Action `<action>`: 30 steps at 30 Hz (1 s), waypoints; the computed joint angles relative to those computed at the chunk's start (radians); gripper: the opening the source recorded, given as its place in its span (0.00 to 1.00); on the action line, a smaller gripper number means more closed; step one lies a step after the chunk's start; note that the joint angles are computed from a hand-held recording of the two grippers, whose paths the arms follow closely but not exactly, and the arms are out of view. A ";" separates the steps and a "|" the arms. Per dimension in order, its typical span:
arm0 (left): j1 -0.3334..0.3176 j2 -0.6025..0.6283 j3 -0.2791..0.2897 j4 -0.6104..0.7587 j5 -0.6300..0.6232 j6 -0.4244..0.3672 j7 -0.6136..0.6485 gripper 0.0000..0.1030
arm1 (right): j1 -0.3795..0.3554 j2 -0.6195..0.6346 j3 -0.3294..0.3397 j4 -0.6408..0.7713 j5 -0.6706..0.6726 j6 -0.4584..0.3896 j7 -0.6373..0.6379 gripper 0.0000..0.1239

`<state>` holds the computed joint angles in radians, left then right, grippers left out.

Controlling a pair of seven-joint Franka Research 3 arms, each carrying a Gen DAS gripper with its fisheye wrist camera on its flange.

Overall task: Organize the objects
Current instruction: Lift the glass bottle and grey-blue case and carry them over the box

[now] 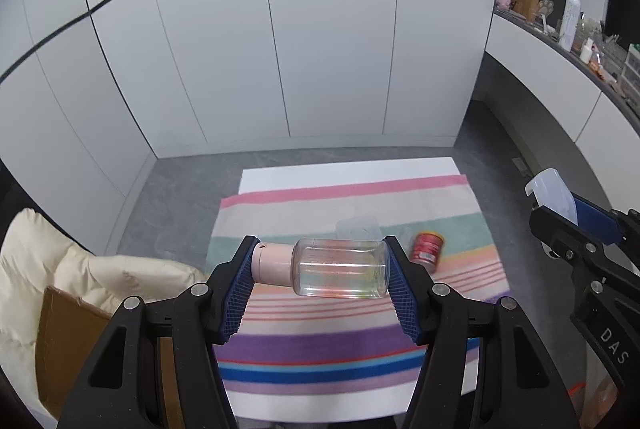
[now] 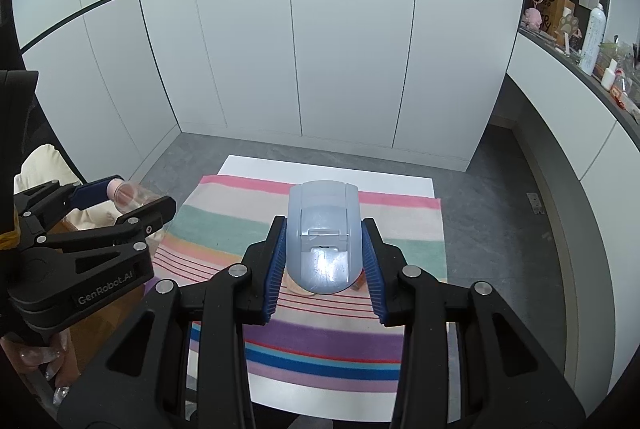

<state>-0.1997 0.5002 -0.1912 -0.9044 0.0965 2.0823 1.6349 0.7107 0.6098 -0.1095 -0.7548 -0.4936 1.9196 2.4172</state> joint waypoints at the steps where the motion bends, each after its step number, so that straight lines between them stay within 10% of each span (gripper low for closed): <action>1: 0.006 -0.016 -0.002 -0.021 -0.006 0.003 0.003 0.61 | 0.007 -0.019 -0.001 -0.026 -0.006 0.002 0.009 0.30; 17: 0.072 -0.505 0.005 -0.696 -0.083 0.287 0.062 0.61 | 0.048 -0.336 0.138 -0.466 -0.184 0.035 0.211 0.30; 30: 0.044 -0.742 0.075 -0.949 -0.213 0.243 0.185 0.61 | 0.019 -0.515 0.287 -0.737 -0.210 0.025 0.385 0.30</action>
